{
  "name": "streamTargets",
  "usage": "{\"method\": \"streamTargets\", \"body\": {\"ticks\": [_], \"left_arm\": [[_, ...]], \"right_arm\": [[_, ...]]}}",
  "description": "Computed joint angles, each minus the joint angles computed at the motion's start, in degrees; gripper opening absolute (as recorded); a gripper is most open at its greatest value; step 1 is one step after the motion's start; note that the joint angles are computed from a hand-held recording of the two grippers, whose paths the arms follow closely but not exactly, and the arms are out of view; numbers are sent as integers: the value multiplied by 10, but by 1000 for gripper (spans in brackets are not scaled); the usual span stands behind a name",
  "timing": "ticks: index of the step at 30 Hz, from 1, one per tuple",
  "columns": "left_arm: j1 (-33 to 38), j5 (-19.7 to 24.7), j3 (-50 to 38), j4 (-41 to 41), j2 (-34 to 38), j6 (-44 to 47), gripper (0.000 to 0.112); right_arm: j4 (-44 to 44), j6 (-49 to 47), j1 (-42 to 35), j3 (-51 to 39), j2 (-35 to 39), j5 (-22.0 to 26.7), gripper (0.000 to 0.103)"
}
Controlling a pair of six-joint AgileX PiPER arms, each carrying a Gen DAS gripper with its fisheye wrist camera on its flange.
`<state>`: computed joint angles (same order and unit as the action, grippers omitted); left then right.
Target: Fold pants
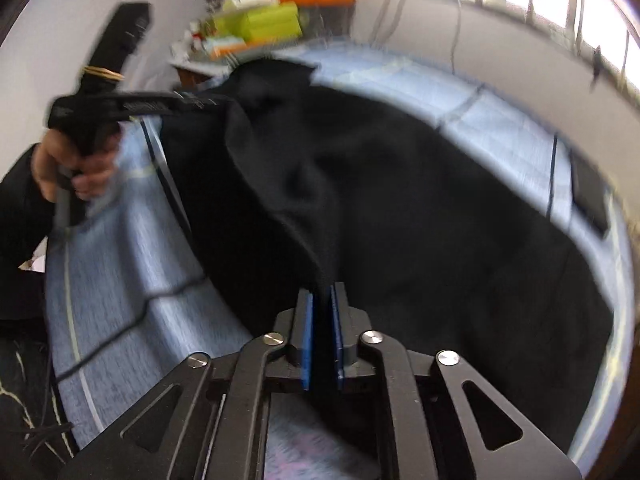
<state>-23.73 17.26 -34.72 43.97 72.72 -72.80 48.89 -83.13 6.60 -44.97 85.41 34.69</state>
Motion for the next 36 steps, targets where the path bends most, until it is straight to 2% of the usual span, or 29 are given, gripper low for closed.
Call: {"method": "streamTargets", "body": {"ticks": [2, 4, 5, 6, 8, 12, 16, 18, 19, 20, 21, 22, 25, 27, 30, 31, 33, 36], "left_arm": [[-27, 35, 7, 29, -25, -40, 4], [-43, 70, -2, 43, -44, -56, 11], [-48, 85, -13, 53, -48, -61, 23], [-51, 92, -21, 68, -48, -69, 40], [-52, 112, -55, 98, -20, -85, 54], [-35, 158, -156, 118, 110, -70, 54], [4, 182, -260, 55, 247, 20, 54], [20, 195, -283, 48, 282, 28, 54], [29, 179, -274, 62, 280, 8, 49], [34, 181, -272, 73, 281, -7, 29], [33, 184, -268, 82, 279, -17, 18], [35, 176, -259, 83, 272, -19, 10], [24, 174, -218, 133, 237, -83, 7], [14, 161, -156, 201, 173, -178, 7], [-18, 179, -52, 275, 50, -300, 7], [-27, 188, -20, 285, 9, -322, 7], [-61, 233, 36, 283, -61, -352, 8], [-70, 256, 100, 238, -137, -346, 9]], "right_arm": [[18, -4, -8, 1, -5, 15, 23], [41, -16, -17, 1, -15, 24, 43], [51, -20, -19, 1, -21, 25, 45], [59, -27, -23, 6, -29, 27, 45], [86, -42, -32, 8, -39, 27, 45], [128, -49, -51, 3, -28, 28, 45], [141, -38, -55, -8, -15, 31, 45], [146, -45, -61, -6, -16, 34, 45], [147, -46, -62, -9, -12, 34, 45], [148, -50, -66, -11, -9, 36, 45], [151, -55, -69, -10, -6, 34, 45], [151, -55, -69, -10, -3, 33, 45], [150, -48, -66, -11, 8, 22, 45], [155, -53, -65, -6, 7, 18, 45], [167, -69, -66, 9, -3, 16, 45], [168, -70, -66, 13, -6, 15, 45], [170, -72, -66, 18, -8, 16, 45], [171, -73, -58, 25, -7, 10, 45]]}}
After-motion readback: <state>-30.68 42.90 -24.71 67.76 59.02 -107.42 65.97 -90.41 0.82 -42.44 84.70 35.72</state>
